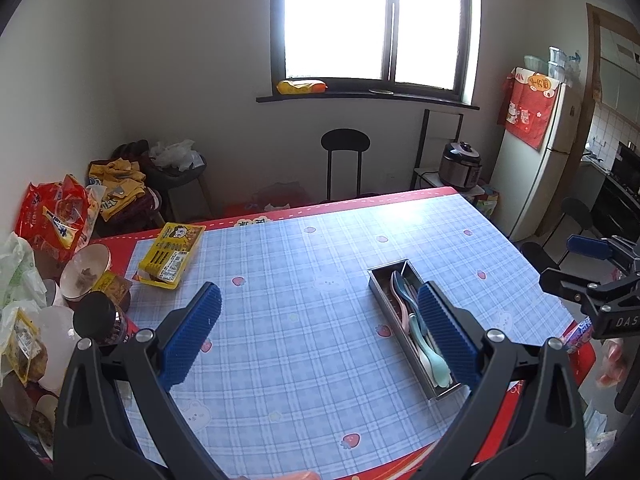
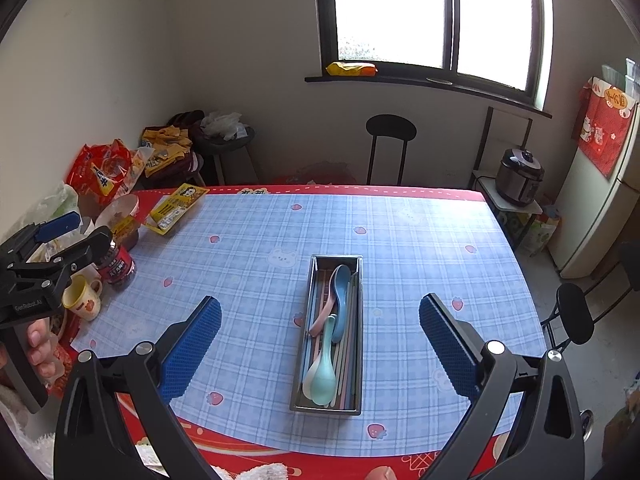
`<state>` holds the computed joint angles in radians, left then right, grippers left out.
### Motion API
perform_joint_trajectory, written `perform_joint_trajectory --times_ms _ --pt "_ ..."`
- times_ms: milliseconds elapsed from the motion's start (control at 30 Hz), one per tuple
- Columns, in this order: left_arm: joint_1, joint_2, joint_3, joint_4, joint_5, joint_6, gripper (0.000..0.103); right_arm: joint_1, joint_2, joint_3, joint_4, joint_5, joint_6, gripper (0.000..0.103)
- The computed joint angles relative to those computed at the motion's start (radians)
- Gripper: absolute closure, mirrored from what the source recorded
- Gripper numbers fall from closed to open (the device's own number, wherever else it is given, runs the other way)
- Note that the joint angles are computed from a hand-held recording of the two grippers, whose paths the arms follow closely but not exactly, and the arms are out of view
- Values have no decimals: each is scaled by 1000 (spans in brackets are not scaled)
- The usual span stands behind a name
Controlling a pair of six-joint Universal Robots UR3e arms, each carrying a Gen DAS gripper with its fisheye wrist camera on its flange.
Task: Organize utensils
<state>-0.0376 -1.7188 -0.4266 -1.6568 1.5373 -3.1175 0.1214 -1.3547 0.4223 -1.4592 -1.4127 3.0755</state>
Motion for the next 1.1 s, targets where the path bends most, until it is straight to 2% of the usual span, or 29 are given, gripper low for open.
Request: perform_joint_trajectory --times_ms 267,800,1000,1100 --pt "-14 -38 69 -33 24 -5 6 -2 12 -22 7 -3 -10 6" --pt "-20 -34 74 -39 49 -11 6 4 19 -28 10 0 -18 6" --pt "-25 -94 199 -113 53 -18 6 10 24 -32 10 -2 -13 6" --pt "-22 -92 197 -115 50 -22 6 12 37 -54 25 -2 -14 6"
